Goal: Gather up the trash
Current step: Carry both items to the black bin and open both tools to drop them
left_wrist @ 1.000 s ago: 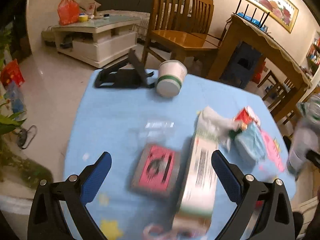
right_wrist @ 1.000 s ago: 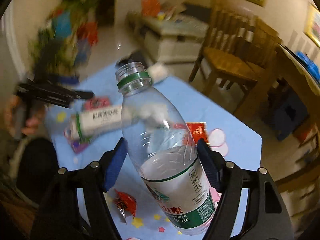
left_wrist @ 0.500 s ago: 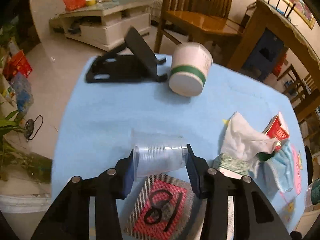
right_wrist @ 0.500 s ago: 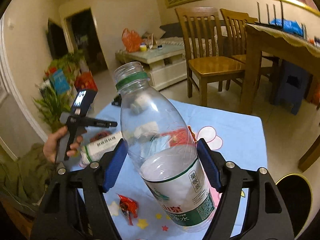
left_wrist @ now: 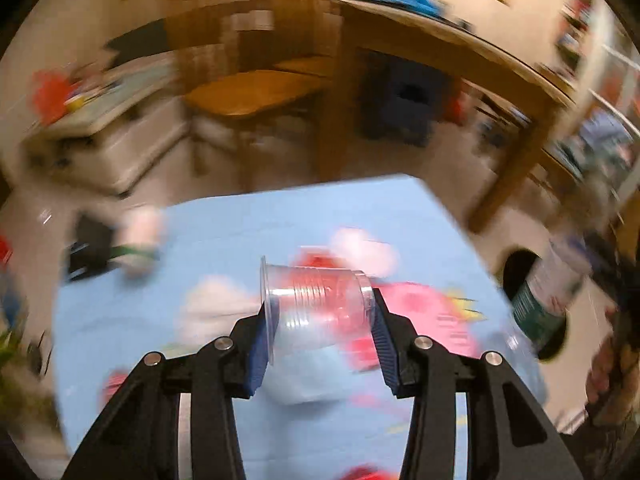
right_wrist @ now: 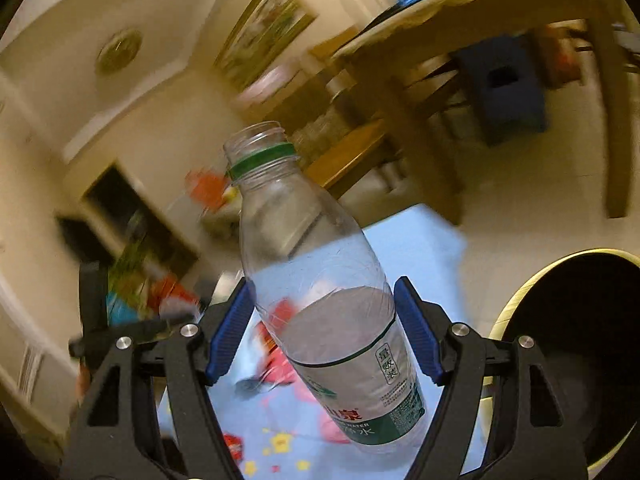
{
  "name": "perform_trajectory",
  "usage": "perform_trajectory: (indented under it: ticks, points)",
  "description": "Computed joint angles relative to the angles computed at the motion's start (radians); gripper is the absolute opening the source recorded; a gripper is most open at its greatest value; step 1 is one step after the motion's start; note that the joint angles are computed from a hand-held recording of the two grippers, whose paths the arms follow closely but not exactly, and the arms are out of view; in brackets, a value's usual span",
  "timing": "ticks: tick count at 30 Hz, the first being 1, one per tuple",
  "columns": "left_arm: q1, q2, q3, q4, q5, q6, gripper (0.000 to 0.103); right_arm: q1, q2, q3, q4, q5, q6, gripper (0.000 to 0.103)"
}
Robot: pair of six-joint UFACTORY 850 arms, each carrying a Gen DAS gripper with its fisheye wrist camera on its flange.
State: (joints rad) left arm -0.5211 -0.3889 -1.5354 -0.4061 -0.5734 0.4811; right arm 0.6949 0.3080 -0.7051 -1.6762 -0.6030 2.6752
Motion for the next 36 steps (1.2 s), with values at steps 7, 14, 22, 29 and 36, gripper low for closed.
perform_trajectory:
  ticks: [7,14,22,29,36]
  points:
    - [-0.257,-0.139,-0.102,0.045,-0.05,0.014,0.043,0.048,0.227,0.161,0.226,-0.303,-0.078,0.071]
    - [-0.405,-0.247,-0.188,0.289,0.002,-0.128,0.076,0.032,0.336,0.239,0.358,-0.389,-0.14,0.071]
    - [-0.426,-0.242,-0.155,0.422,0.06,-0.234,0.088,-0.065,0.356,0.297,0.504,-0.251,-0.193,0.07]
    - [-0.424,-0.146,-0.047,0.483,0.176,-0.3,0.088,-0.212,0.197,0.257,0.612,-0.01,-0.304,0.07]
    - [-0.409,-0.049,0.055,0.455,0.257,-0.267,0.088,-0.245,0.047,0.195,0.718,0.083,-0.391,0.088]
